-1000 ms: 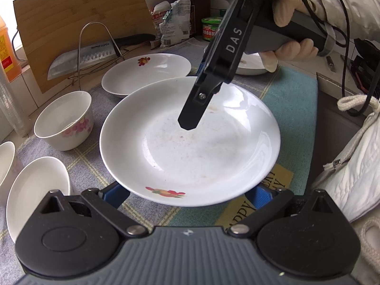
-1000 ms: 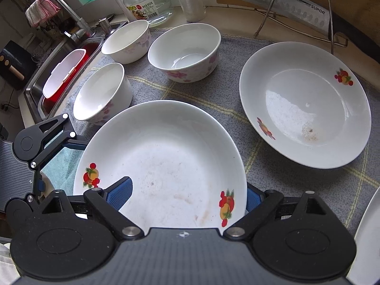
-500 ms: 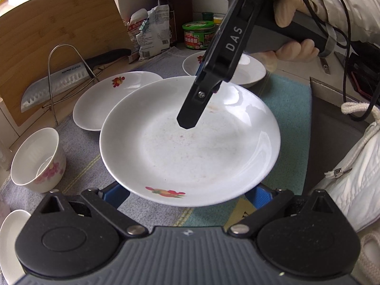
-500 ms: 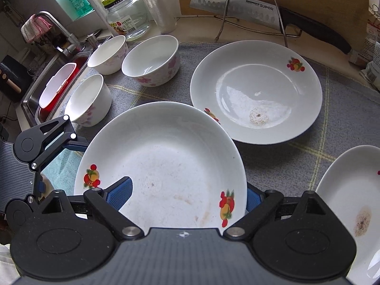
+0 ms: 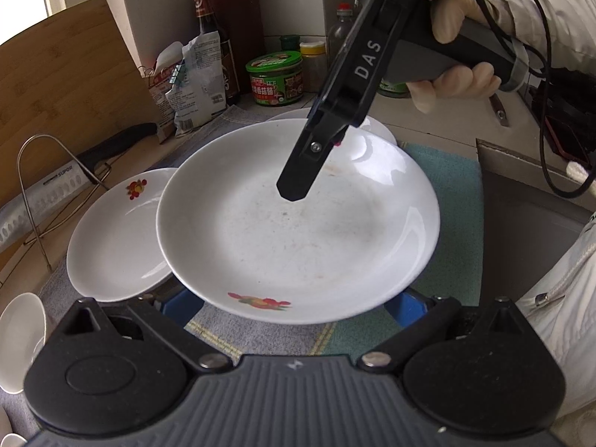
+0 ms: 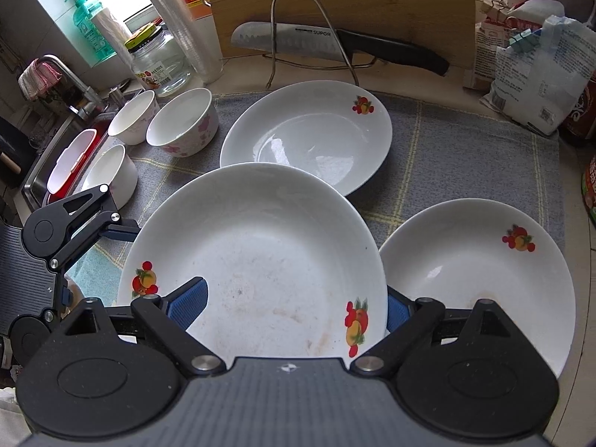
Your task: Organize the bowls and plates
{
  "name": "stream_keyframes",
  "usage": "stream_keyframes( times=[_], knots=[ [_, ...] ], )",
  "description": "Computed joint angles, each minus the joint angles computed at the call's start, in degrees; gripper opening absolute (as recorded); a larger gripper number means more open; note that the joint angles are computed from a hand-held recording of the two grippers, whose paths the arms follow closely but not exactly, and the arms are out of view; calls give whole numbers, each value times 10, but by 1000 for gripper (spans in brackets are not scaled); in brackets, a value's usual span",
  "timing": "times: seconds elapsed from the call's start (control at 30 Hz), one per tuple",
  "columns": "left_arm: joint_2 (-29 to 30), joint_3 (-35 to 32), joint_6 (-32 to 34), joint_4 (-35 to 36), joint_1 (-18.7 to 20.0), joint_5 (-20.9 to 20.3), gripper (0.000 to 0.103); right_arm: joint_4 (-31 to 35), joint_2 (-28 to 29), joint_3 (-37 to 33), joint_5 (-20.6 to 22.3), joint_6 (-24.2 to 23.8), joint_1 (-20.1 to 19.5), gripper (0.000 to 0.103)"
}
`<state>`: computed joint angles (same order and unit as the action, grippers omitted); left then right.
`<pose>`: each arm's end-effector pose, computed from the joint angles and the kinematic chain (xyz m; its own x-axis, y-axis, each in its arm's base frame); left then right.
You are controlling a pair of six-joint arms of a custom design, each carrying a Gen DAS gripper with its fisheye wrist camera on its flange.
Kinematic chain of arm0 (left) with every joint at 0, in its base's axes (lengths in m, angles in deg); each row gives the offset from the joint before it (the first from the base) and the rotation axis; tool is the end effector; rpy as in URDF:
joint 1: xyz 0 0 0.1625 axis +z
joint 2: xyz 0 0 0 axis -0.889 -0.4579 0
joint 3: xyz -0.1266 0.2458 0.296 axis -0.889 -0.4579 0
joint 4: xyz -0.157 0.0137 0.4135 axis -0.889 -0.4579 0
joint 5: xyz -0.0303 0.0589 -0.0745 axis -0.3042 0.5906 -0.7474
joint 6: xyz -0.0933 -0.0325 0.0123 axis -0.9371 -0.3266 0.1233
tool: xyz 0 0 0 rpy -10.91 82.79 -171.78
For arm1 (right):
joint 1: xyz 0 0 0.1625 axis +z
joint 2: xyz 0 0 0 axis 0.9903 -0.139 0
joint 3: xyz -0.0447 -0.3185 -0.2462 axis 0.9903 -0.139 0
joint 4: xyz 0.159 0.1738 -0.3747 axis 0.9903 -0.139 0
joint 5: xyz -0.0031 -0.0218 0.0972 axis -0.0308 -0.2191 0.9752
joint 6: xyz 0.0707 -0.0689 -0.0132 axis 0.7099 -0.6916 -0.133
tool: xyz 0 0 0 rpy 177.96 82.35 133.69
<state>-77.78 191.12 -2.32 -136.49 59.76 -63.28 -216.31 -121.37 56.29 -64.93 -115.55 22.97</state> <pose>-0.1820 -0.1845 0.1404 -0.5350 0.5115 -0.6724 0.7874 0.5903 -0.1774 0.2118 -0.3554 0.1314 -0.6178 -0.7712 0.1533 -0.7591 0.6358 0.1395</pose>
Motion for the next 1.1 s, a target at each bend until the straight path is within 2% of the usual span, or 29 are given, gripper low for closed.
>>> stream_keyframes(
  times=[0.33, 0.63, 0.87, 1.1],
  knots=[
    [206, -18, 179, -300, 111, 23, 101, 0, -26, -12, -10, -26, -49, 97],
    [354, -49, 306, -492, 191, 20, 101, -14, -27, -30, -12, -43, -84, 97],
    [423, -71, 355, -566, 227, 12, 101, -32, -17, -38, -16, -45, -106, 97],
    [448, -87, 360, -579, 248, -2, 101, -33, -4, -46, -21, -49, -120, 97]
  ],
)
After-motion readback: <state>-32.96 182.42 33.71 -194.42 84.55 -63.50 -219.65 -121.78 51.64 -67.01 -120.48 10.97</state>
